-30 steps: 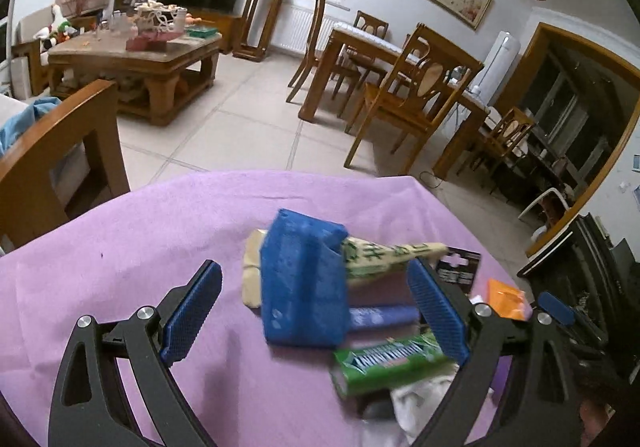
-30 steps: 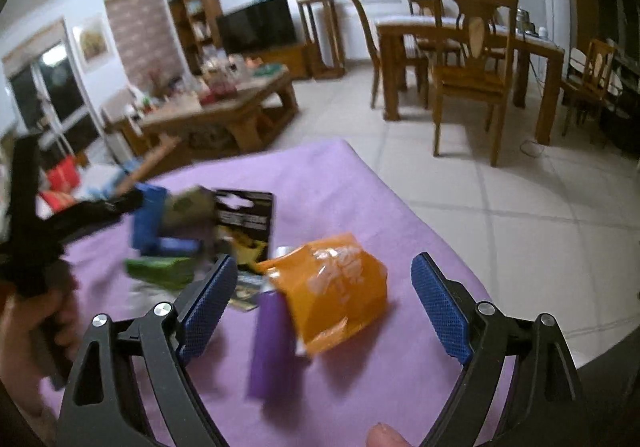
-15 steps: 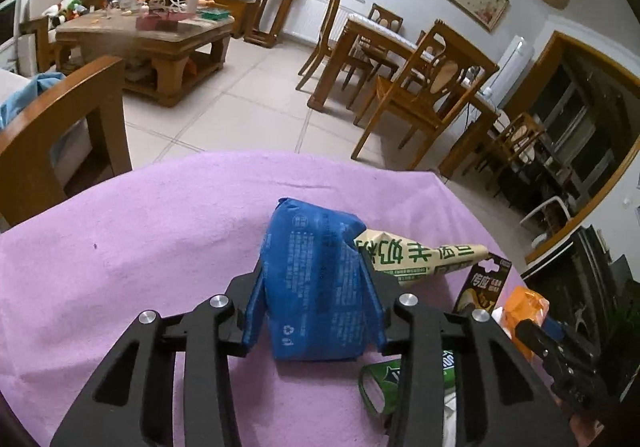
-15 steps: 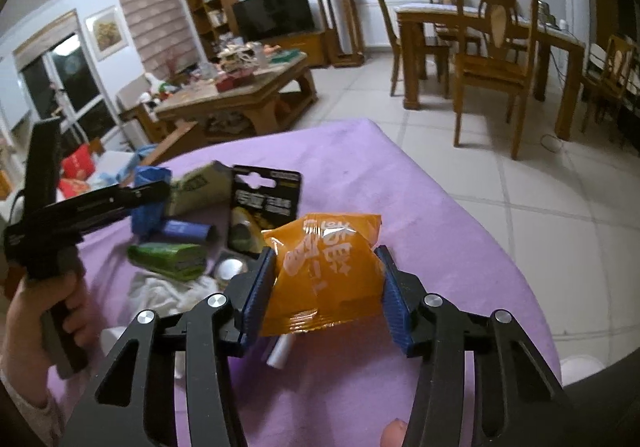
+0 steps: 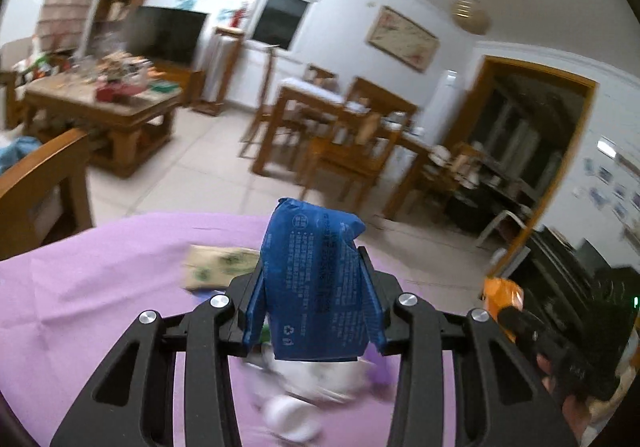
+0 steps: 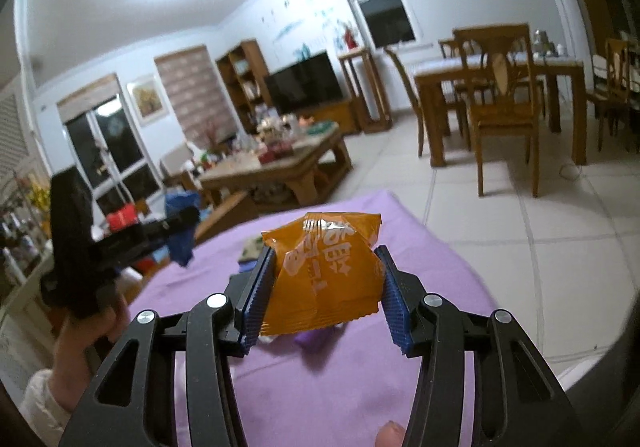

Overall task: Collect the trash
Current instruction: 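Carry both bags to the black bin and open both tools inside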

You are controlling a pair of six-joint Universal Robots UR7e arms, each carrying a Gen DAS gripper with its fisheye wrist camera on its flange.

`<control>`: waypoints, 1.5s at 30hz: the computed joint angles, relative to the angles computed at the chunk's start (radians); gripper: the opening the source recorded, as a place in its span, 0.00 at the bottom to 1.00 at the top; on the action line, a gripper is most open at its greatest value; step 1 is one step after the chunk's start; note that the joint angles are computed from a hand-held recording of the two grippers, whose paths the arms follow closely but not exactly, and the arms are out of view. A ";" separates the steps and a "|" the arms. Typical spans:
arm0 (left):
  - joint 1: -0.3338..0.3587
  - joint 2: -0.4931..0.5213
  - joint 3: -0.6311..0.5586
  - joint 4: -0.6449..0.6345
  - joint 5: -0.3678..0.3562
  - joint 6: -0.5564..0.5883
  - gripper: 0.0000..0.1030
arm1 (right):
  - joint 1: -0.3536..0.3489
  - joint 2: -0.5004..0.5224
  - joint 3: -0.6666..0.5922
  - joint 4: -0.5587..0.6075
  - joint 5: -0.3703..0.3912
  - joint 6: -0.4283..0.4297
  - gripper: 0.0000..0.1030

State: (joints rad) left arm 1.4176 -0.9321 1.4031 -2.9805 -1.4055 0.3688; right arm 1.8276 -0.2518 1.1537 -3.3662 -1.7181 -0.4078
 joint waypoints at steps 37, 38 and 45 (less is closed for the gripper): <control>-0.278 0.243 0.208 0.059 -0.162 0.190 0.39 | -0.345 -0.515 0.945 -0.888 -0.085 0.063 0.49; -0.279 0.251 0.200 0.068 -0.159 0.185 0.39 | -0.357 -0.518 0.952 -0.892 -0.079 0.065 0.49; -0.277 0.263 0.189 0.098 -0.144 0.189 0.39 | -0.372 -0.492 0.913 -0.874 -0.089 0.089 0.49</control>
